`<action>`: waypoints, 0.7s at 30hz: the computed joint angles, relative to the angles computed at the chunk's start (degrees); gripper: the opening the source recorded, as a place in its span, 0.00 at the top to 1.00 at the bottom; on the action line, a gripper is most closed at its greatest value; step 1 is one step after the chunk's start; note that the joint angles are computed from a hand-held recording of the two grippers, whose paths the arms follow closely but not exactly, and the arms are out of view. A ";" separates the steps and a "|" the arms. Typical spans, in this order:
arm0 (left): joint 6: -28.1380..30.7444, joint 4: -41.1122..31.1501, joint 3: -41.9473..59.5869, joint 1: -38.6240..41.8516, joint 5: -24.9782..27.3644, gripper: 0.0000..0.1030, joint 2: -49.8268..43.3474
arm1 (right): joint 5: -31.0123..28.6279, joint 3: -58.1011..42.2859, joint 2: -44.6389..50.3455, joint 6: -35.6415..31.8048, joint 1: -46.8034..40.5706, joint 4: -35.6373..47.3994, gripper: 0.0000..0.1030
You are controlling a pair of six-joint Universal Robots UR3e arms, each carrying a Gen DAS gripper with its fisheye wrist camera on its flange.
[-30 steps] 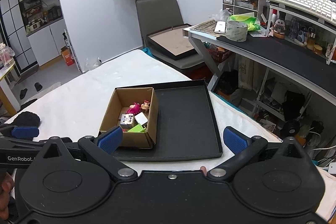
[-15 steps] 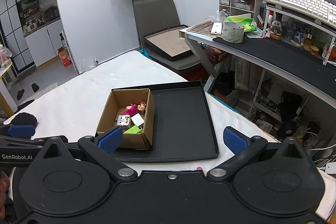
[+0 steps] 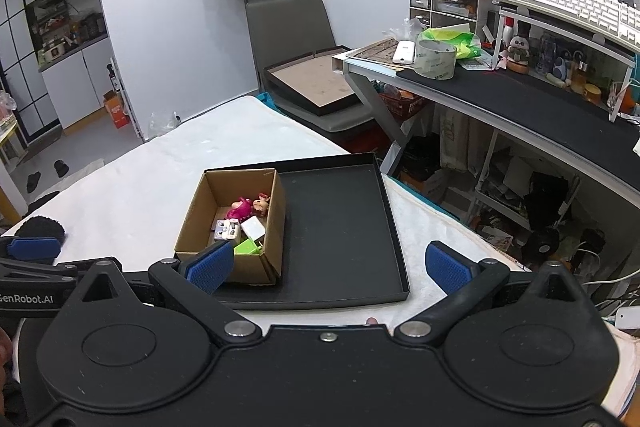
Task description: Organize rigid objects
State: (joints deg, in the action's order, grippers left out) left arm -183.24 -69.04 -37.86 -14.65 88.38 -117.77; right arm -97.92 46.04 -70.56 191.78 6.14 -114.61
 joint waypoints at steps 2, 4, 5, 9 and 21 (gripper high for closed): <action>-0.28 0.26 -0.20 0.02 -0.06 0.10 0.05 | 0.04 -0.10 0.07 0.09 -0.06 0.13 0.00; -0.49 0.45 -0.39 0.05 -0.15 0.10 0.05 | 0.01 0.02 0.02 -0.01 -0.09 0.01 0.00; -0.69 0.56 -0.45 -0.05 -0.03 0.10 -0.01 | -0.08 -0.22 0.22 -0.02 -0.10 0.09 0.00; -0.57 1.64 -1.93 -0.28 -0.03 0.10 0.42 | -0.49 0.23 0.18 -0.01 -0.21 0.02 0.00; -0.43 2.16 -2.64 -0.37 -0.33 0.10 0.45 | -0.70 1.11 -0.08 0.47 -0.28 0.04 0.00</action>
